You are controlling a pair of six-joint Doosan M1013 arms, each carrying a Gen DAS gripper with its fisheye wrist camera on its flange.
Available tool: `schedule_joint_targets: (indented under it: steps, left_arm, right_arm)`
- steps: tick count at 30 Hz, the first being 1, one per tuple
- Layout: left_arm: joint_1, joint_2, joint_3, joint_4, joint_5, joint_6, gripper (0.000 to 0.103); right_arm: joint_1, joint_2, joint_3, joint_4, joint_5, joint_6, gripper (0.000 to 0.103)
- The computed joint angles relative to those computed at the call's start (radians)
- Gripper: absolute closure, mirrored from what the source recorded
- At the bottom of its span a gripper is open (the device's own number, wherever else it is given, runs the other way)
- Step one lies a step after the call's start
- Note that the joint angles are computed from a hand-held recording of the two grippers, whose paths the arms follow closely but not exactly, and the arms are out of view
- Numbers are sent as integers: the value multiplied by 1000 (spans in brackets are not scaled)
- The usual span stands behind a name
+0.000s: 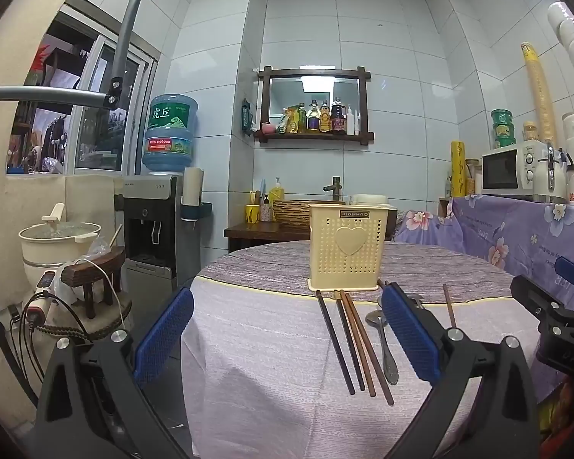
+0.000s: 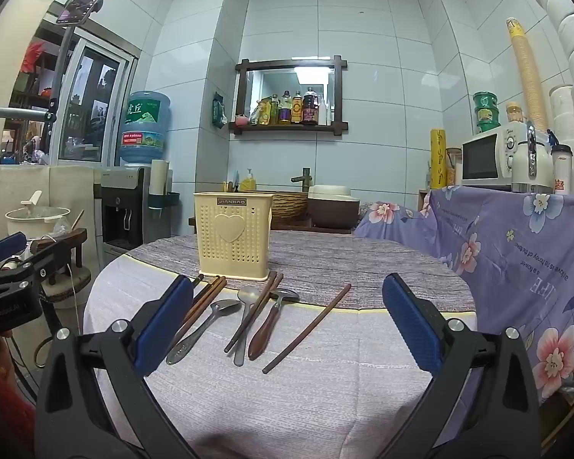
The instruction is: Organize utensils
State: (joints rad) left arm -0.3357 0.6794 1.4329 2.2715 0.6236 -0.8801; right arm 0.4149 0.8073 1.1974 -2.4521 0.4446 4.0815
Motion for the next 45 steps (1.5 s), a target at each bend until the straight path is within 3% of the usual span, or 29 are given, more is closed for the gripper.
schedule_joint_targets:
  steps: [45]
  left_arm:
    - [-2, -2, 6, 5, 0, 2, 5]
  right_arm:
    - [4, 9, -10, 22, -5, -18, 6]
